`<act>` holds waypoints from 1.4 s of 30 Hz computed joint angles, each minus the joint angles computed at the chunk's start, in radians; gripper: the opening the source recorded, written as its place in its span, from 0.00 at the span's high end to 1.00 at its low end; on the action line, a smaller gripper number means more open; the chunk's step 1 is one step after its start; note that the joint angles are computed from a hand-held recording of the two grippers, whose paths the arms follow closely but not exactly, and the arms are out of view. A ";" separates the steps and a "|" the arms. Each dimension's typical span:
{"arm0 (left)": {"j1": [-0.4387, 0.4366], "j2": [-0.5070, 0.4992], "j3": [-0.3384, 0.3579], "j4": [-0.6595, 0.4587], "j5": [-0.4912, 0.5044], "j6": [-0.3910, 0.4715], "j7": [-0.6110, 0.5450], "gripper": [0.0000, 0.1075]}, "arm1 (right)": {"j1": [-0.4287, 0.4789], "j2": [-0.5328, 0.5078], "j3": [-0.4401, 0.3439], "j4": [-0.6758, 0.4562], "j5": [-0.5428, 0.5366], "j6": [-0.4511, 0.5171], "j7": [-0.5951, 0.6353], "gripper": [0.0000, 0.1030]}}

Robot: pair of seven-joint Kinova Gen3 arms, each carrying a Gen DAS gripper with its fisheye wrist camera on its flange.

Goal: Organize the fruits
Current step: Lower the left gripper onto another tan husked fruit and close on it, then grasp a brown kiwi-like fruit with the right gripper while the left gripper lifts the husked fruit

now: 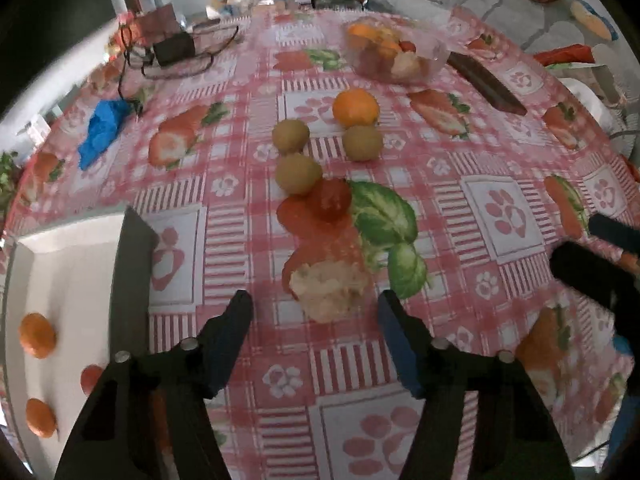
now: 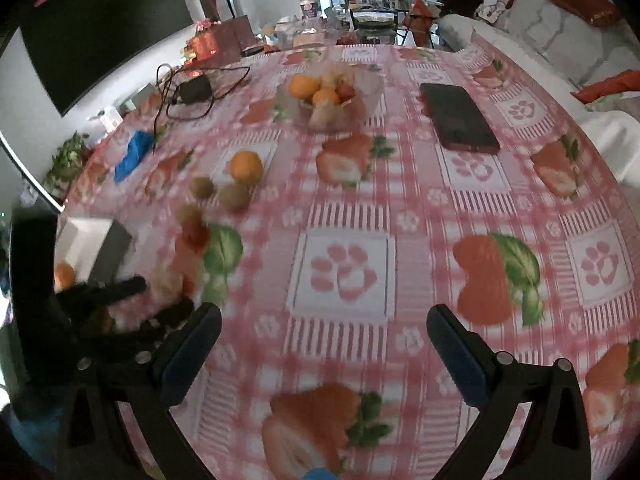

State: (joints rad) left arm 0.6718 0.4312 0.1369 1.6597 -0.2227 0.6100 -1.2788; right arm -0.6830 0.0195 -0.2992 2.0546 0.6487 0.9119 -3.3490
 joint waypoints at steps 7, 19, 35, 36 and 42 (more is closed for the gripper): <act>-0.021 -0.012 0.014 0.032 0.026 -0.060 -0.028 0.69 | 0.062 0.070 0.064 -0.052 -0.023 -0.115 0.098 0.00; -0.073 -0.065 0.022 0.112 0.079 -0.092 -0.068 0.69 | 0.056 0.280 0.186 -0.233 -0.070 -0.178 0.329 0.13; -0.141 -0.159 0.067 0.188 0.171 -0.117 -0.129 0.69 | -0.049 0.220 0.208 -0.174 -0.010 -0.147 0.247 0.72; -0.151 -0.177 0.073 0.200 0.186 -0.119 -0.139 0.69 | -0.056 0.206 0.198 -0.165 -0.005 -0.140 0.231 0.72; -0.223 -0.317 0.101 0.278 0.311 -0.112 -0.222 0.69 | -0.095 0.155 0.127 -0.137 0.027 -0.098 0.154 0.72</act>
